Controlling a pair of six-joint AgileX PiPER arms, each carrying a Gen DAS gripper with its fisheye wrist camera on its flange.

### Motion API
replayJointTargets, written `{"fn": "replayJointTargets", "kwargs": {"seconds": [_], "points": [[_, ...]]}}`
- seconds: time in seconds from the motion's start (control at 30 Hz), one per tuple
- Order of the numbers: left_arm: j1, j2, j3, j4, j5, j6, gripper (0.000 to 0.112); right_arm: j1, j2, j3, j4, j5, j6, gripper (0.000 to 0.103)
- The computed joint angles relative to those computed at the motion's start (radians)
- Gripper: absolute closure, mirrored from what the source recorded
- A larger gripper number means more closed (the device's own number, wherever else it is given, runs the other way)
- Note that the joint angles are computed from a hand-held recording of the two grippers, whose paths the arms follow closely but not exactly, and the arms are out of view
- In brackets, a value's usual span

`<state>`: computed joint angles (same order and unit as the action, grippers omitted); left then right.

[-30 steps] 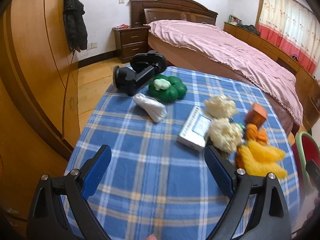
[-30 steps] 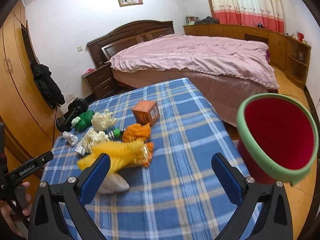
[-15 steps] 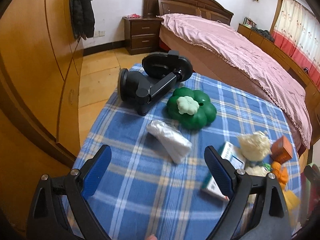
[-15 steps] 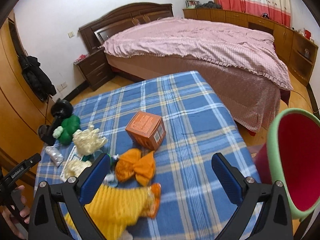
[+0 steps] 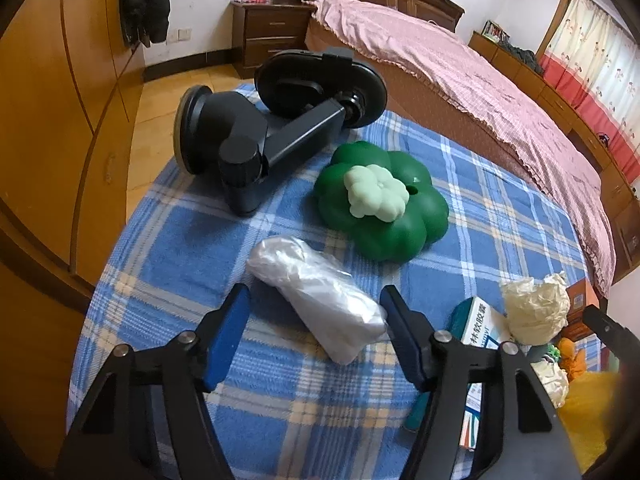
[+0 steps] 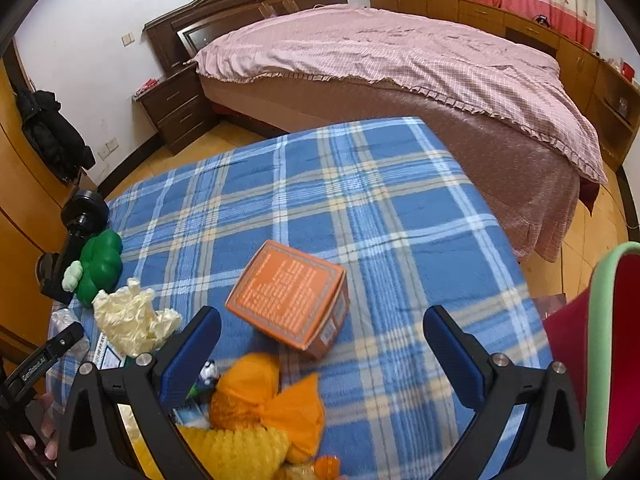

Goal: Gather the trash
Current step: 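Grasp the orange box with the right tool while the left grasps the white plastic bag, then carry both items over the red bucket and open both tools to drop them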

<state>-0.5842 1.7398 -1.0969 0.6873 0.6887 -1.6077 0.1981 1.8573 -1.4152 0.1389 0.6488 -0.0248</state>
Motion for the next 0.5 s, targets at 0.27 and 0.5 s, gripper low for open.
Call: {"fn": "replayJointTargets", "kwargs": {"seconds": [0.27, 0.5], "points": [[-0.007, -0.023, 0.045, 0.06, -0.035, -0.052, 0.065, -0.005, 0.06, -0.051, 0.061, 0.034, -0.063, 0.032], [-0.019, -0.051, 0.094, 0.137, -0.079, -0.118, 0.072, -0.015, 0.031, -0.006, 0.106, -0.006, -0.107, 0.039]]}}
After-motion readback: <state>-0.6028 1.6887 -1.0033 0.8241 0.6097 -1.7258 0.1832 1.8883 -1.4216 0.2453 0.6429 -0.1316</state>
